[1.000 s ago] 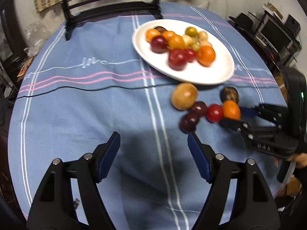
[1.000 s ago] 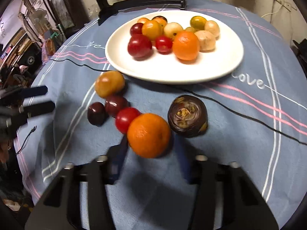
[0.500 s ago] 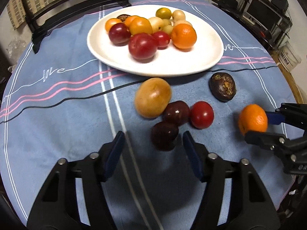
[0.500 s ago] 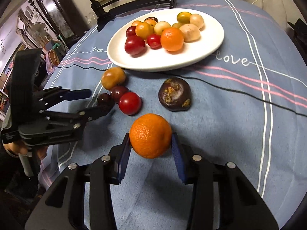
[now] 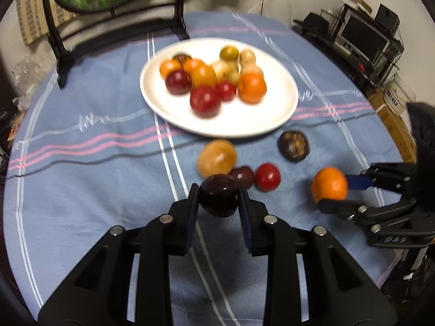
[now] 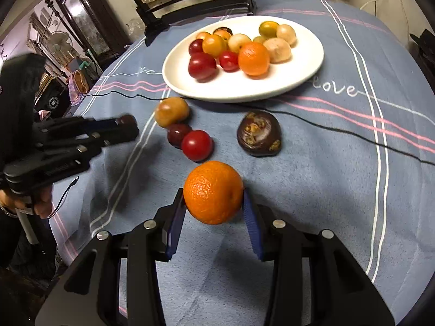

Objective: Organize fruits
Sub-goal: 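Grasp a tangerine with the right tool while the left grasps a dark red plum, then lower the tangerine and dark plum onto the plate and open both tools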

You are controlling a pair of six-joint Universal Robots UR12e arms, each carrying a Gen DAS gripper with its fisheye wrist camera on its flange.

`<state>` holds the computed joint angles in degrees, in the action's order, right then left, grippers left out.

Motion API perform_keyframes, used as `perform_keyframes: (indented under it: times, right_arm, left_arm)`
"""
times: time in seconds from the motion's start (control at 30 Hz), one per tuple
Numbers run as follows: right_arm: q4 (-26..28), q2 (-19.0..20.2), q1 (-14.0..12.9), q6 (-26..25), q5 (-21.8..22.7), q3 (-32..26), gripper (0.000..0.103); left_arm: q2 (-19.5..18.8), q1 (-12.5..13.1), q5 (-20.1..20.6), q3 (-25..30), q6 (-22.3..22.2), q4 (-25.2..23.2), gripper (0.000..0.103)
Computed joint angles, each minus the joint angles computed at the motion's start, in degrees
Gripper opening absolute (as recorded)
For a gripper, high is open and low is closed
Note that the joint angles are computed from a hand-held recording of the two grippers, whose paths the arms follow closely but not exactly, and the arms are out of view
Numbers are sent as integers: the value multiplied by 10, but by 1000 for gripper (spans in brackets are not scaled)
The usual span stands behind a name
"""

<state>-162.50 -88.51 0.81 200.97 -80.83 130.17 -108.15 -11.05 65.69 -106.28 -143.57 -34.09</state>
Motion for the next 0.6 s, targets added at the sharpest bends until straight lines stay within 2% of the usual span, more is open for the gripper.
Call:
perform_keyframes:
  times: [0.2, 0.4, 0.6]
  right_arm:
    - [-17, -10, 2, -21, -17, -15, 42]
    - [-49, -23, -10, -58, -51, -51, 42]
    - [-69, -21, -25, -77, -62, -77, 42]
  left_arm:
    - [7, -11, 4, 15, -26, 35, 29]
    - [-1, -28, 10, 52, -79, 82, 29]
    - [-13, -43, 19, 83, -105, 121, 29]
